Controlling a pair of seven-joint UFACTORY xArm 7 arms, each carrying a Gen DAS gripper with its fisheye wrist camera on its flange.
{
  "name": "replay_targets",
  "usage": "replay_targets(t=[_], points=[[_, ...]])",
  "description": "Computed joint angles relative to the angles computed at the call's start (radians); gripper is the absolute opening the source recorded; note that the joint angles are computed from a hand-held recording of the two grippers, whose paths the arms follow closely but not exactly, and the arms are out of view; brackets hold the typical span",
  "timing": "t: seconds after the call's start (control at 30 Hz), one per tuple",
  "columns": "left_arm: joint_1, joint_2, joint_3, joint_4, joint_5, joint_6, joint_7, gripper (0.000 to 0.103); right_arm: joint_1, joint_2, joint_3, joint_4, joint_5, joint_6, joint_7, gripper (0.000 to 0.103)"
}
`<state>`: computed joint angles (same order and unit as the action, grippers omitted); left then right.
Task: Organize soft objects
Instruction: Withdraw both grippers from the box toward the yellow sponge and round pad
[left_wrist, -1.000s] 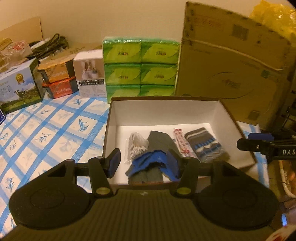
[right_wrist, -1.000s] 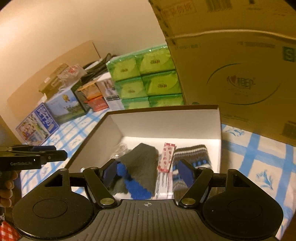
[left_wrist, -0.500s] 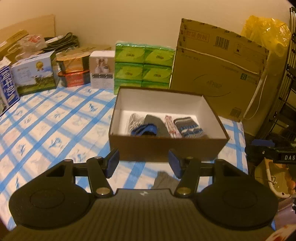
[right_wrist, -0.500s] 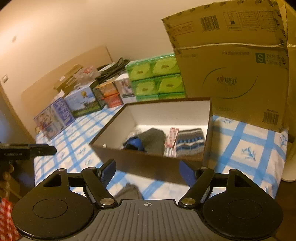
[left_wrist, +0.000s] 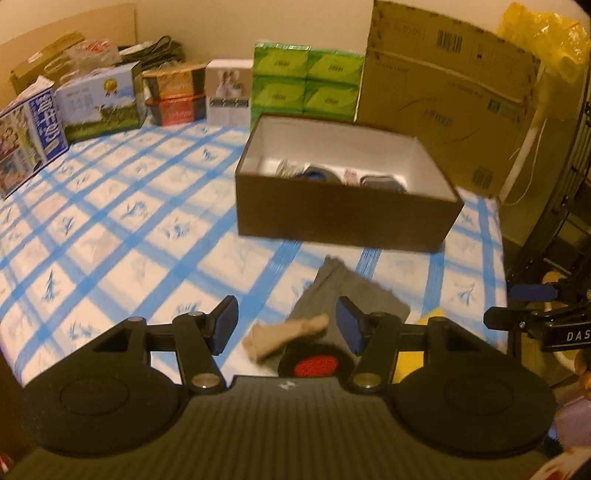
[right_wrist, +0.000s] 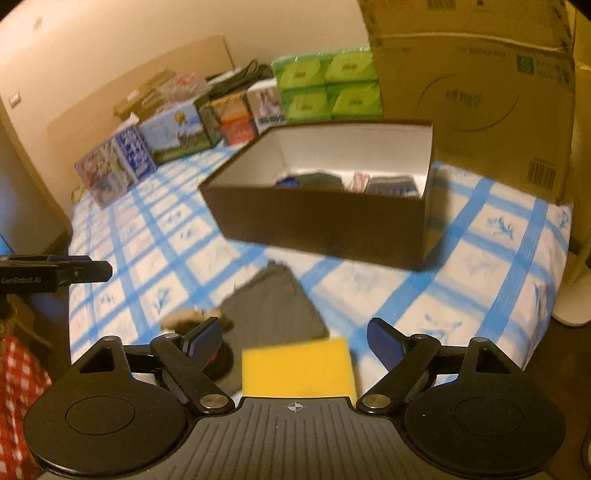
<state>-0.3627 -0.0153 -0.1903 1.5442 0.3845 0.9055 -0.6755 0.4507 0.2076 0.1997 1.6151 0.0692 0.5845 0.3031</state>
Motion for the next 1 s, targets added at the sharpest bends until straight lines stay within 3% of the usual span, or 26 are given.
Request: replay_targets(t=[0.4, 0.67, 1.0], points=[[0.010, -0.065, -0.018, -0.151, -0.066, 0.012, -0.052, 0.056, 0.024, 0.019, 0.009, -0.040, -0.025, 0.063, -0.030, 0.091], [-0.001, -0.036, -0.023, -0.155, -0.079, 0.001, -0.039, 0.057, 0.057, 0.051, 0.005, -0.025, -0.080, 0.092, -0.026, 0.095], [-0.028, 0.044, -0.010, -0.133, -0.094, -0.002, -0.027, 0.060, 0.118, 0.118, -0.032, 0.019, -0.221, 0.104, 0.073, 0.102]])
